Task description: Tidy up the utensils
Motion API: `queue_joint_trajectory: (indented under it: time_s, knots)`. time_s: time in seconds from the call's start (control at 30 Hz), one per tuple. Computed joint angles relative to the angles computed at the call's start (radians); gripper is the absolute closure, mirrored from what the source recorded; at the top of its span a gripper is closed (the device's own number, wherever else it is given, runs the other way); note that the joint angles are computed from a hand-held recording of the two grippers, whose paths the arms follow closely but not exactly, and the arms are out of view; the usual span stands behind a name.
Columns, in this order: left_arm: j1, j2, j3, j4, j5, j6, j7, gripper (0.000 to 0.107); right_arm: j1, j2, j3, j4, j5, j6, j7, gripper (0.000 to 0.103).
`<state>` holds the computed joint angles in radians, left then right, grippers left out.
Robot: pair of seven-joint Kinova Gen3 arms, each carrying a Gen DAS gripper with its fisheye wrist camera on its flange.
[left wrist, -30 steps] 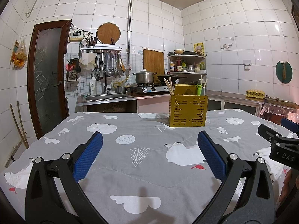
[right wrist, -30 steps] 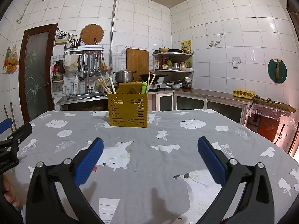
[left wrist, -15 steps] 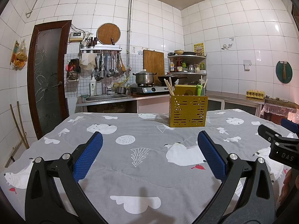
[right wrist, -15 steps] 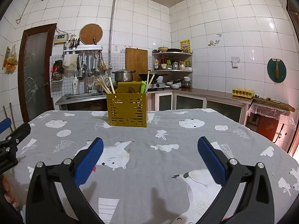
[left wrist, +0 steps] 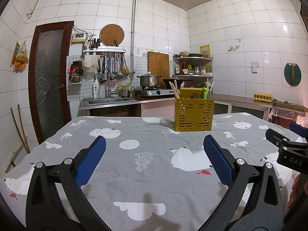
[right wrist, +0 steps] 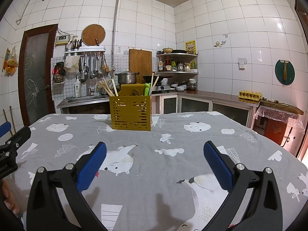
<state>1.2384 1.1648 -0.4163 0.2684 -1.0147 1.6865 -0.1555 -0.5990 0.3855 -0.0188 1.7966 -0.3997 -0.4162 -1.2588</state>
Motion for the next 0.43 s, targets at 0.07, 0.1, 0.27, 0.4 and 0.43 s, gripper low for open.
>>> queue_joint_trajectory:
  time_s: [0.07,0.1,0.27,0.4,0.43]
  knots:
    - [0.000,0.000,0.000,0.001,-0.001,0.000,0.000,0.009,-0.002,0.000,0.001,0.000,-0.003,0.000,0.002,0.005]
    - [-0.001,0.002,0.000,-0.006,-0.001,0.002,-0.004,0.009,0.000,0.000,0.000,0.000,-0.001,0.000,0.002,0.005]
    - [0.000,-0.004,-0.001,0.002,0.000,0.002,-0.005,0.009,0.002,0.000,-0.002,-0.001,0.001,0.001,0.001,0.004]
    - [0.002,-0.011,0.002,0.016,-0.003,-0.003,0.000,0.009,0.001,-0.001,-0.001,-0.001,0.000,0.002,0.001,0.005]
    - [0.002,-0.009,0.002,0.013,-0.004,-0.001,-0.001,0.009,0.002,0.000,-0.002,-0.001,0.001,0.002,0.000,0.005]
